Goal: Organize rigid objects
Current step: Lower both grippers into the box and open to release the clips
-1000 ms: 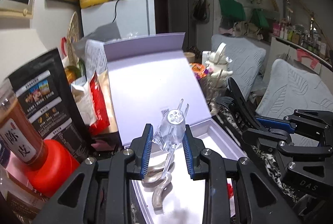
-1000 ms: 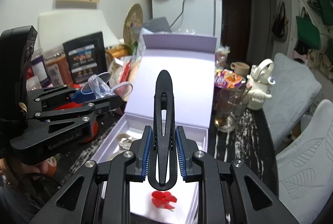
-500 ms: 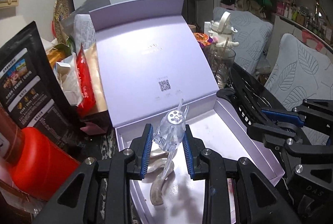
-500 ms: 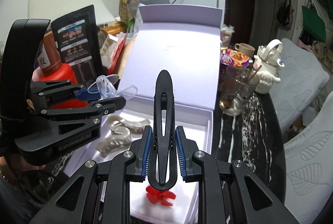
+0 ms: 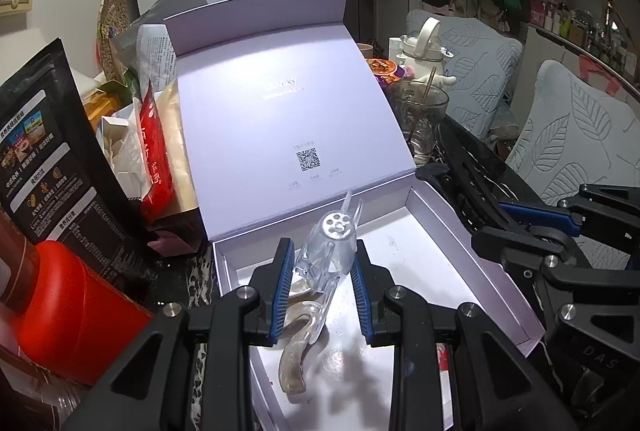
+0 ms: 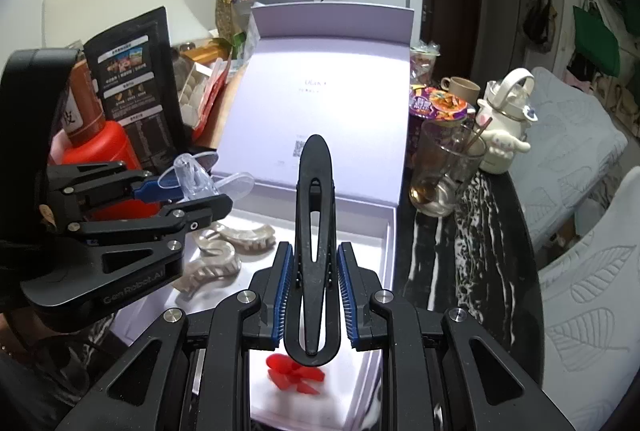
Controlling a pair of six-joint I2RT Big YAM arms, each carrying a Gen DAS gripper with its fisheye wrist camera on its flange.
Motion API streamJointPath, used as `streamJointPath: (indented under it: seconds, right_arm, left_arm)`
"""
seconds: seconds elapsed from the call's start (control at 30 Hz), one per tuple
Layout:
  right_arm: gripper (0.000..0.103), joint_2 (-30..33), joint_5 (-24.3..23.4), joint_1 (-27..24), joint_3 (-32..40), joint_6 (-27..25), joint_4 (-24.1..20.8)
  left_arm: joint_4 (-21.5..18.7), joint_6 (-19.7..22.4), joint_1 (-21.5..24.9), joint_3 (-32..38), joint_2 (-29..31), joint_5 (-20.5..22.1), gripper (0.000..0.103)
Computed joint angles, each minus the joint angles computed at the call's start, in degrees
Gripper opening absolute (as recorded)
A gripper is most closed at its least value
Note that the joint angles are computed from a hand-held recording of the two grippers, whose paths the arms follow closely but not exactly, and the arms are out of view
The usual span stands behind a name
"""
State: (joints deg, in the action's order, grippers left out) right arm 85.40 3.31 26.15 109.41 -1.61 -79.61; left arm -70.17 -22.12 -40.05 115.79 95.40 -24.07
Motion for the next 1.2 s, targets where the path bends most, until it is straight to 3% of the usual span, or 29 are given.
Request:
streamJointPath:
  seconds: [0.27, 0.53, 0.63, 0.7, 0.73, 1.07, 1.2]
  right_arm:
    - [0.023, 1.0, 0.3, -0.4, -0.2, 0.3, -1.0]
    - [0.023, 1.3, 0.6, -0.6, 0.3, 1.2, -2.0]
    - [0.023, 1.5, 0.9, -0.7, 0.5, 1.3, -2.4]
    - [0.023, 1.6, 1.2, -0.8, 0.6, 1.6, -2.7]
    - [0.023, 1.7, 1.2, -0.8, 0.7, 1.9, -2.9]
    - [0.028, 1.7, 1.5, -0.7, 1.0, 2.0, -3.6]
    - [0.035, 1.4, 1.7, -0.7, 1.1, 2.0, -3.4]
  left_arm:
    - [-1.3, -1.2, 0.3, 0.9, 0.9, 0.3, 0.028]
    - [-6.1, -5.2, 1.8, 3.9, 3.6, 6.0, 0.029]
    - [-7.0, -5.9, 1.8, 4.1, 3.8, 4.7, 0.043]
    - [-6.9, -6.1, 1.6, 3.8, 3.6, 3.8, 0.071]
    - [-6.6, -6.3, 1.6, 3.6, 3.3, 3.5, 0.075]
    - [-7.4, -6.4, 1.5, 4.6, 3.5, 2.5, 0.076]
    - [-8.1, -6.7, 1.1, 5.3, 3.6, 1.1, 0.076]
